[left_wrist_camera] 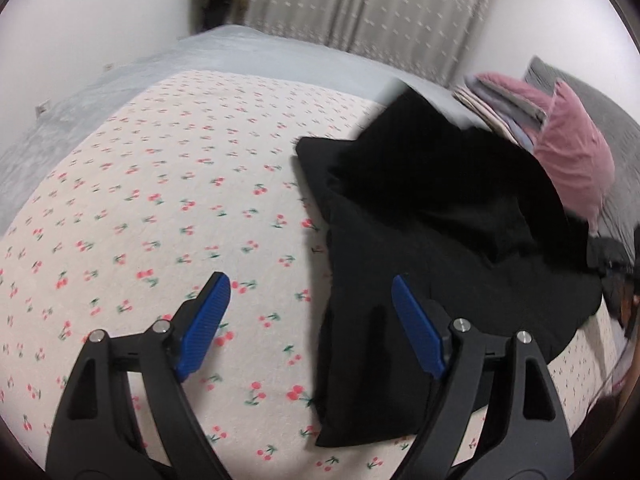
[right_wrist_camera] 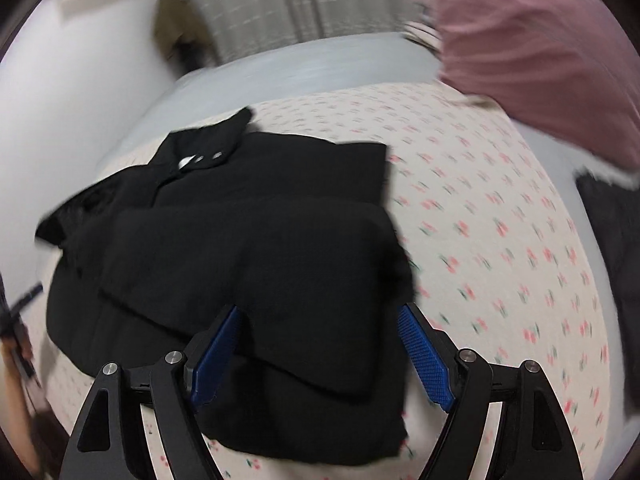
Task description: Fold large clothes
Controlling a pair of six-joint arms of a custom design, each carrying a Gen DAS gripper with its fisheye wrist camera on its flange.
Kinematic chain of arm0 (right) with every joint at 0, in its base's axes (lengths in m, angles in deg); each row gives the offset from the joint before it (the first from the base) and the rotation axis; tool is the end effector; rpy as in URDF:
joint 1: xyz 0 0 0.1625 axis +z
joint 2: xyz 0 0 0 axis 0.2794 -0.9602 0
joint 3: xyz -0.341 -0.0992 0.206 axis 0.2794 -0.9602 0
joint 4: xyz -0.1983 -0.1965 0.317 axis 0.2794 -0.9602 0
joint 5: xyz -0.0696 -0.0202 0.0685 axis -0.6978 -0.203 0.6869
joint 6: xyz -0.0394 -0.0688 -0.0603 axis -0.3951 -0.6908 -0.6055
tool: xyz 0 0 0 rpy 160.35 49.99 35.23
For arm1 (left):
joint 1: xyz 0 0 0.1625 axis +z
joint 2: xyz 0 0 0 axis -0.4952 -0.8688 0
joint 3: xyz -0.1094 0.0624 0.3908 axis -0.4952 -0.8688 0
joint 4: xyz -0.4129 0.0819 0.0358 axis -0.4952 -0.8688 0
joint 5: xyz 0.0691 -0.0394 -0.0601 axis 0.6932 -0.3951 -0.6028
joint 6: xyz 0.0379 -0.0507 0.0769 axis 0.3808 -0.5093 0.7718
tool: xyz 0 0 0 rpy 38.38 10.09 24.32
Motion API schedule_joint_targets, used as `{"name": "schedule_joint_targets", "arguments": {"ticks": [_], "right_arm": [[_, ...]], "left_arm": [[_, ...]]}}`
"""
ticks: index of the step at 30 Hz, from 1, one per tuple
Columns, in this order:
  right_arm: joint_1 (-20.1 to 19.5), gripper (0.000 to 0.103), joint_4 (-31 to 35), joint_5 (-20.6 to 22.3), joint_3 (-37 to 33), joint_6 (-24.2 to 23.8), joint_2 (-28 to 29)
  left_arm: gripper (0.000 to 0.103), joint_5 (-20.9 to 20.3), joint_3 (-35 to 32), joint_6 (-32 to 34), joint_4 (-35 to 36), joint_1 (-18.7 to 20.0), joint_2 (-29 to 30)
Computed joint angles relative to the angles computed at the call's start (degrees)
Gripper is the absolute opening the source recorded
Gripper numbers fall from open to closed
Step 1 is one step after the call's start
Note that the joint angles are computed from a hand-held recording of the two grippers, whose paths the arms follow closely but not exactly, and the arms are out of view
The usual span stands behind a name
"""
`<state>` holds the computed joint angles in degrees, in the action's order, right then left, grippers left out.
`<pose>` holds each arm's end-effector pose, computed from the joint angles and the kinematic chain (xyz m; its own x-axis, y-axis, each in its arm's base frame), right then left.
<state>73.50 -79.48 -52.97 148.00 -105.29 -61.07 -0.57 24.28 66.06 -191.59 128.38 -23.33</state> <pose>0.0979 -0.4576 0.3275 -0.8192 -0.2300 0.5253 -0.4656 0.8015 -0.3752 0.2313 -0.4696 0.6091 -0.8472 0.0702 -0.5266 0.3997 0.7371 -0.5448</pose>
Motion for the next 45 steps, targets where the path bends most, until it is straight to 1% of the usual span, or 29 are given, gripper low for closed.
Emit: {"name": "schedule_joint_targets", "arguments": {"ticks": [2, 4, 5, 6, 8, 9, 10, 11, 12, 14, 15, 17, 19, 21, 22, 23, 24, 25, 26, 27, 28, 29, 32, 34, 36, 38, 40, 42, 45], "right_arm": [[1.2, 0.081, -0.2, 0.2, -2.6, 0.3, 3.1], [1.5, 0.081, -1.1, 1.5, -6.0, 3.2, 6.6], [1.2, 0.081, -3.3, 2.3, -8.2, 5.9, 8.9], [0.4, 0.080, -7.9, 4.0, -9.6, 9.8, 10.5], [-1.4, 0.081, -15.3, 4.7, -10.6, 18.9, 12.0], [-3.5, 0.081, -16.0, 7.0, -10.8, 23.7, 11.2], [-4.8, 0.081, -14.7, 10.3, -10.9, 26.1, 10.3], [-5.8, 0.081, -13.6, 13.1, -10.6, 26.1, 9.4], [-6.5, 0.081, -14.0, 14.4, -10.0, 23.8, 8.7], [-7.1, 0.081, -16.2, 13.3, -8.1, 19.8, 7.9], [-7.6, 0.081, -16.2, 13.5, -7.8, 19.4, 7.8], [-9.7, 0.081, -14.1, 15.7, -7.3, 19.8, 7.2], [-12.1, 0.081, -13.4, 19.8, -6.0, 20.8, 6.1], [-13.9, 0.081, -12.8, 24.1, -5.7, 21.3, 6.2], [-14.6, 0.081, -10.8, 26.0, -6.1, 20.9, 6.3], [-15.0, 0.081, -8.6, 26.8, -6.9, 20.2, 6.9], [-14.7, 0.081, -6.0, 26.4, -7.9, 19.4, 7.7], [-14.0, 0.081, -5.1, 25.1, -8.7, 18.7, 8.9], [-13.3, 0.077, -5.7, 23.8, -9.1, 18.1, 10.0], [-12.2, 0.069, -8.6, 21.8, -9.0, 17.1, 11.5], [-11.6, 0.036, -10.3, 21.2, -8.7, 15.8, 12.2], [-11.0, 0.009, -11.3, 21.2, -8.6, 14.3, 12.7], [-7.8, 0.007, -19.2, 18.6, -8.5, 11.1, 14.5], [-6.3, 0.007, -22.3, 18.4, -9.9, 11.0, 15.6], [-4.6, 0.007, -24.7, 17.6, -12.1, 11.1, 17.2], [-2.4, 0.006, -27.9, 14.9, -15.4, 10.5, 20.1], [-0.9, 0.006, -29.2, 13.0, -19.4, 10.0, 23.3], [0.3, 0.006, -28.3, 10.4, -24.2, 9.4, 26.8], [1.8, 0.006, -25.3, 4.6, -31.9, 6.4, 33.0]], "left_arm": [[0.083, 1.1, -1.4, -0.5, 2.6, -1.6, 1.7], [0.083, 2.7, -2.8, -1.2, 3.3, -3.6, 4.0], [0.083, 4.0, -4.0, -2.1, 2.9, -4.6, 5.7], [0.083, 4.7, -4.8, -3.1, 2.8, -5.1, 6.8], [0.083, 6.0, -7.0, -6.0, 3.1, -5.9, 8.8], [0.083, 5.6, -7.7, -6.5, 3.4, -6.0, 9.3], [0.083, 4.6, -8.5, -6.8, 3.5, -5.9, 9.9], [0.083, 3.9, -8.9, -6.6, 3.5, -5.9, 10.2], [0.083, 3.7, -9.4, -6.3, 3.6, -5.9, 10.7], [0.083, 4.3, -10.9, -6.1, 4.5, -6.0, 12.3], [0.083, 4.7, -11.5, -6.3, 4.9, -6.0, 13.0], [0.083, 4.8, -12.8, -7.4, 6.0, -5.8, 14.6], [0.083, 3.5, -13.6, -8.7, 6.4, -5.5, 15.5], [0.076, 0.8, -14.5, -9.7, 6.6, -5.0, 16.1], [0.074, -0.3, -15.2, -10.3, 6.8, -4.8, 16.6], [0.068, -0.5, -15.5, -10.7, 6.5, -4.8, 16.9], [0.049, -0.4, -15.5, -10.9, 6.1, -5.0, 17.2], [0.037, -0.2, -15.6, -11.0, 6.0, -5.3, 17.4], [0.018, 0.3, -15.2, -11.4, 5.2, -5.7, 17.4], [0.008, -0.3, -14.5, -11.3, 4.2, -6.0, 17.0], [0.008, -1.0, -13.8, -10.6, 2.8, -6.4, 16.5], [0.007, -0.5, -11.5, -9.0, -1.0, -7.7, 15.1], [0.007, -0.4, -10.2, -6.7, -6.7, -10.4, 14.0], [0.007, -0.5, -11.0, -6.2, -10.0, -11.5, 14.5], [0.007, 0.1, -13.1, -5.6, -14.9, -12.6, 16.4], [0.007, 1.8, -16.5, -4.8, -18.3, -13.3, 19.7], [0.007, 2.6, -20.8, -5.4, -18.2, -13.4, 23.2], [0.007, 4.5, -26.2, -4.5, -17.9, -13.4, 27.9], [0.007, 8.3, -32.9, -3.1, -16.6, -13.0, 34.3]]}}
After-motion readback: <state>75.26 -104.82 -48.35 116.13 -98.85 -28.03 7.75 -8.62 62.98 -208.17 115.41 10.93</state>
